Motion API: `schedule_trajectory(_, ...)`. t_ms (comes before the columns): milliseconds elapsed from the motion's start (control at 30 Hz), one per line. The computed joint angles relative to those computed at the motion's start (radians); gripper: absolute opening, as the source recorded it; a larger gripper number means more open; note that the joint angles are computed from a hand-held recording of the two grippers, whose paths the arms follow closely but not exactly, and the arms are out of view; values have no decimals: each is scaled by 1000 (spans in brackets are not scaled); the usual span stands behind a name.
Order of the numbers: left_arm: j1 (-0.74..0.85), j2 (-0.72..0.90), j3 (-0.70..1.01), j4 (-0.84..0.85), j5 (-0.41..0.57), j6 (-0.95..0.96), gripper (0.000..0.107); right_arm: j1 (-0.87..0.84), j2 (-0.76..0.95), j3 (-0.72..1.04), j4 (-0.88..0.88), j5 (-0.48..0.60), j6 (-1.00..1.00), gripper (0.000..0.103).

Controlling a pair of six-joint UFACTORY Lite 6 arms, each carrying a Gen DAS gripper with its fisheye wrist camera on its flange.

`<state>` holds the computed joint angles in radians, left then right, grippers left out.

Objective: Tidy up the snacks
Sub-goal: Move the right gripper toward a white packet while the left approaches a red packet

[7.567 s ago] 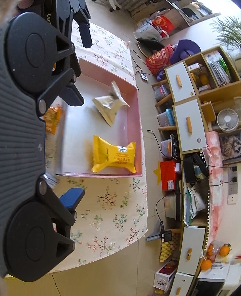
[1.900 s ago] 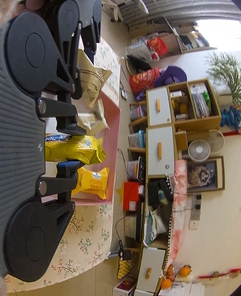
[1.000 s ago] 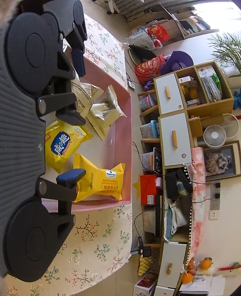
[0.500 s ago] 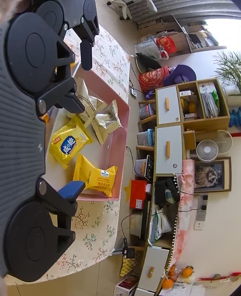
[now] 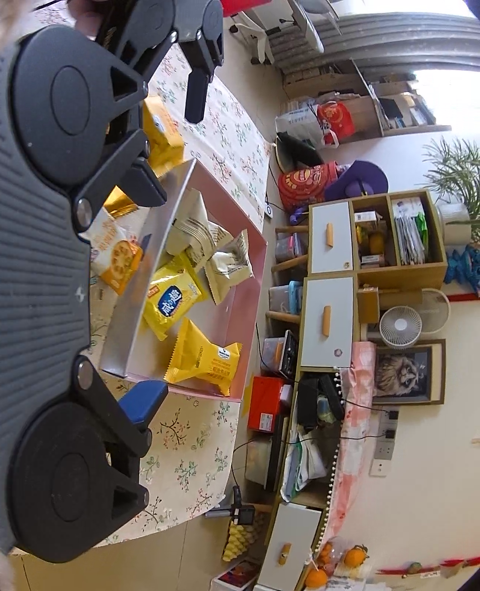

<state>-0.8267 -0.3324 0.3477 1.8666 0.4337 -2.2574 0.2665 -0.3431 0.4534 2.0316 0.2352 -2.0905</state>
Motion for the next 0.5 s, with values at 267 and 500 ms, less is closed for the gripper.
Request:
schedule_trajectory(267, 3, -250, -176, -212, -16, 228, 101, -8, -122, -92, -159, 20, 122, 103)
schedule_trajectory(500, -34, -533, -318, -559, 23, 581, 101, 33, -250, -187, -271, 10, 227, 103)
